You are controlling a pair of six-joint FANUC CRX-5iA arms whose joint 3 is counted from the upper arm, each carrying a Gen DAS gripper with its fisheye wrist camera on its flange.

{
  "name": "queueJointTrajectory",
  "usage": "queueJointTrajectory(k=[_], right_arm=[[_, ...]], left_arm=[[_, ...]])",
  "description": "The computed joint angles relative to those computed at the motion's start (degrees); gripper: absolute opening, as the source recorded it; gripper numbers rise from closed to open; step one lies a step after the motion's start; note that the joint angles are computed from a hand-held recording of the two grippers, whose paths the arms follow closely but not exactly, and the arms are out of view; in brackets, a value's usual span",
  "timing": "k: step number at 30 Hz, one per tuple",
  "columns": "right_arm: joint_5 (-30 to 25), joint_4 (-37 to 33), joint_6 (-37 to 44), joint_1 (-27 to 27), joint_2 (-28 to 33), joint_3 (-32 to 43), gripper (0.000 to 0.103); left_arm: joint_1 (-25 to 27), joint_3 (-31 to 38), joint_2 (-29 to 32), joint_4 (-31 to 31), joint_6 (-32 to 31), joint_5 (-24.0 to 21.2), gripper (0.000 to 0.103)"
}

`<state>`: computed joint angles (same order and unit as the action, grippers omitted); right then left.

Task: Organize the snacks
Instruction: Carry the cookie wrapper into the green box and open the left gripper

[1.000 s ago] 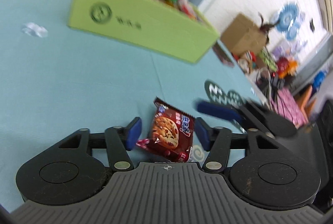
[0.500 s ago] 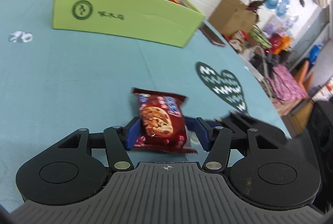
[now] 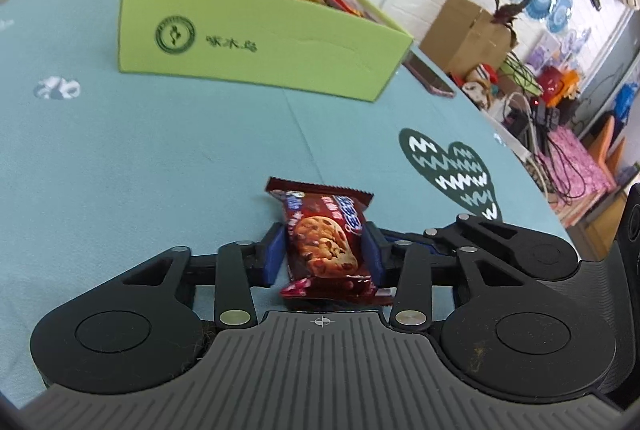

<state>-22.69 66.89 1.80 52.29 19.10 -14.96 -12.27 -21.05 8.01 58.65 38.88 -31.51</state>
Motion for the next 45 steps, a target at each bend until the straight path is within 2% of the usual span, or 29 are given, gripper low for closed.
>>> queueJointTrajectory(k=[3,8,13,16,20,23,26,28,30,31,32,33,34,35,36,37,38,39,41,43,44,45], right_arm=[[3.1,4.3,-5.4,-1.9,-0.7,-1.2,0.061],[2.9,14.0,-11.0,-4.7,-0.5,0.0,0.062],[3.3,20.0,-8.2,-9.8,2.0,6.3,0.062],[3.9,13.8,-0.2,-12.0,6.0,13.6,0.062],[3.3,-2.5,15.2,-13.5,13.2,25.8,0.062],[0.9,-13.1,26.0,-14.2,18.5,34.7,0.062],[1.0,-22.5,32.6,-14.9,21.4,39.6,0.065],[-3.4,-32.7,43.3,-14.4,23.8,45.4,0.067],[-3.8,-36.7,46.7,-14.7,24.6,47.0,0.068],[-4.4,-38.3,48.5,-14.7,24.9,47.8,0.068],[-4.0,-36.9,47.9,-14.7,24.5,46.7,0.068],[-4.0,-36.1,47.2,-14.7,24.4,46.5,0.069],[-3.2,-36.8,46.8,-14.7,23.7,45.8,0.075],[-2.6,-40.4,49.1,-14.9,23.4,46.2,0.089],[-2.2,-44.0,51.7,-15.0,23.0,46.6,0.093],[-1.9,-44.5,52.1,-15.0,22.9,46.6,0.099],[-1.1,-42.1,50.1,-14.8,22.4,45.4,0.102],[-0.6,-39.0,47.9,-14.6,21.8,44.2,0.102],[1.0,-31.0,41.8,-14.5,20.6,40.8,0.102],[3.3,-23.0,34.3,-14.9,19.3,37.3,0.102],[4.5,-19.9,31.1,-15.2,18.7,35.9,0.102],[5.4,-17.3,28.6,-15.5,18.2,34.7,0.102]], left_arm=[[0.2,0.4,0.0,2.0,0.3,-1.1,0.010],[-1.1,2.9,0.5,4.3,-1.3,1.5,0.010],[-2.2,12.9,5.6,6.2,-2.7,3.1,0.010],[-2.3,22.4,11.4,3.4,0.3,3.6,0.010],[-1.9,37.2,20.9,-7.0,10.8,3.3,0.011],[-1.0,51.0,28.6,-17.4,20.8,-1.6,0.011],[-0.3,59.8,34.6,-19.8,25.6,-5.5,0.014],[-0.1,59.5,35.9,-16.6,24.0,-5.2,0.024],[0.1,58.8,36.9,-12.5,22.3,-6.1,0.029],[-0.2,56.5,36.1,-10.8,20.1,-4.2,0.032],[-0.4,55.6,35.5,-11.3,19.7,-3.0,0.036],[-0.4,56.8,35.2,-14.7,21.3,-3.8,0.037],[-0.6,55.6,34.1,-15.3,20.4,-2.7,0.039],[-1.1,52.0,32.1,-12.9,16.7,0.6,0.052],[-1.6,49.0,30.1,-11.5,14.2,3.8,0.061],[-2.1,46.2,28.4,-9.7,11.8,6.7,0.077],[-2.7,43.0,26.7,-5.6,7.6,10.0,0.083],[-3.1,40.8,25.6,-1.7,3.9,11.7,0.083],[-3.0,39.5,24.6,2.3,1.2,11.5,0.083],[-2.4,40.0,24.6,1.7,3.8,10.3,0.083],[-1.9,41.0,25.0,-0.3,6.1,9.2,0.083],[-1.2,43.2,25.7,-4.9,10.9,7.4,0.083]])
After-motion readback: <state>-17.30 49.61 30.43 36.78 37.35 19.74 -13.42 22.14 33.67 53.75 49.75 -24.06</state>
